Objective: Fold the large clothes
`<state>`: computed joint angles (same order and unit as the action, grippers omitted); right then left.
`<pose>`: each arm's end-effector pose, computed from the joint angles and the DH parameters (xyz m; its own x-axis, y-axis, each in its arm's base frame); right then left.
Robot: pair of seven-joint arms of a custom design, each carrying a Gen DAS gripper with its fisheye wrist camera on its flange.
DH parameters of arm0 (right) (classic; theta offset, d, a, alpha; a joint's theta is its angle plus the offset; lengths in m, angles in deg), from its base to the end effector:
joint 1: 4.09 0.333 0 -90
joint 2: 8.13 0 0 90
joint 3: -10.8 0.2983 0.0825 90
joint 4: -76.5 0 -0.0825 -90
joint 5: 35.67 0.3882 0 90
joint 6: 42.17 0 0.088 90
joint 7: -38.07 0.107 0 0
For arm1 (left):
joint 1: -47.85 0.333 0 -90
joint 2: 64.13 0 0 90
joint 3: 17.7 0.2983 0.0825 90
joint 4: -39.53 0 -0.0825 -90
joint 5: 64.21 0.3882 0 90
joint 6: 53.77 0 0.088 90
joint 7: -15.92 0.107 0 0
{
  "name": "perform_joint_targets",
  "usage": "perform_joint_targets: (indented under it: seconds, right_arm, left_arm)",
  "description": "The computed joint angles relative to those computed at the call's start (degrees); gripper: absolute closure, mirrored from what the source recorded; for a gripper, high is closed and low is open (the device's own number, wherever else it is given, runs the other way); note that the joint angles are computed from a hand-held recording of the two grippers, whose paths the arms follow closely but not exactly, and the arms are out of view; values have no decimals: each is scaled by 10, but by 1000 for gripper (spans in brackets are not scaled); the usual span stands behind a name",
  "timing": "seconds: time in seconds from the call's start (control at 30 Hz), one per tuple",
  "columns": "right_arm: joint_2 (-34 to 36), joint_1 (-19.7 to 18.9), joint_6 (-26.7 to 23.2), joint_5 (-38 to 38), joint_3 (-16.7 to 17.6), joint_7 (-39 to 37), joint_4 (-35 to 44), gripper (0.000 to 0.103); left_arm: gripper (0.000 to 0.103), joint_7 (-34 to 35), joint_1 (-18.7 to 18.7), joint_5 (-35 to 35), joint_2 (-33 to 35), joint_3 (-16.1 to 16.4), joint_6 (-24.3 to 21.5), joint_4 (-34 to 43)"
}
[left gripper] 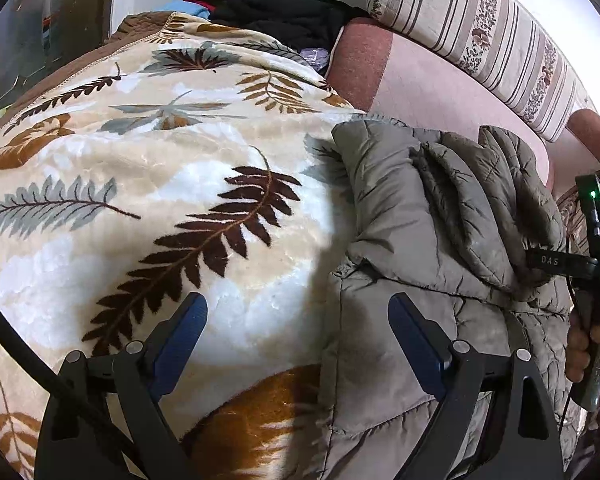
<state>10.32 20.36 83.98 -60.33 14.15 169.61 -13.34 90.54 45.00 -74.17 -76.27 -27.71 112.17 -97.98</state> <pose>0.6145 0.3024 0.4746 -0.0704 -0.9913 0.1111 -0.8946 0.0134 -0.4466 0.5072 -0.1079 0.4584 0.0891 -0.9584 0.2711 -0.7704 -0.2388 -0.5911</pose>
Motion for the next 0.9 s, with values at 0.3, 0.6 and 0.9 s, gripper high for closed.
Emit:
perform_joint_targets:
  seconds: [0.3,0.6,0.9]
  right_arm:
    - [-72,14,64,-50,6,79,-60,47]
    - [-35,21,23,-23,13,48,-26,47]
    - [-340,-31,101,-19,21,102,-313,35]
  left_arm:
    - [12,-10,4,5,-2,-2,-3,-2]
    - [12,-19,7,21,-4,-3,-5,-3]
    - [12,-25,-3,5,-56,-1,0,-45]
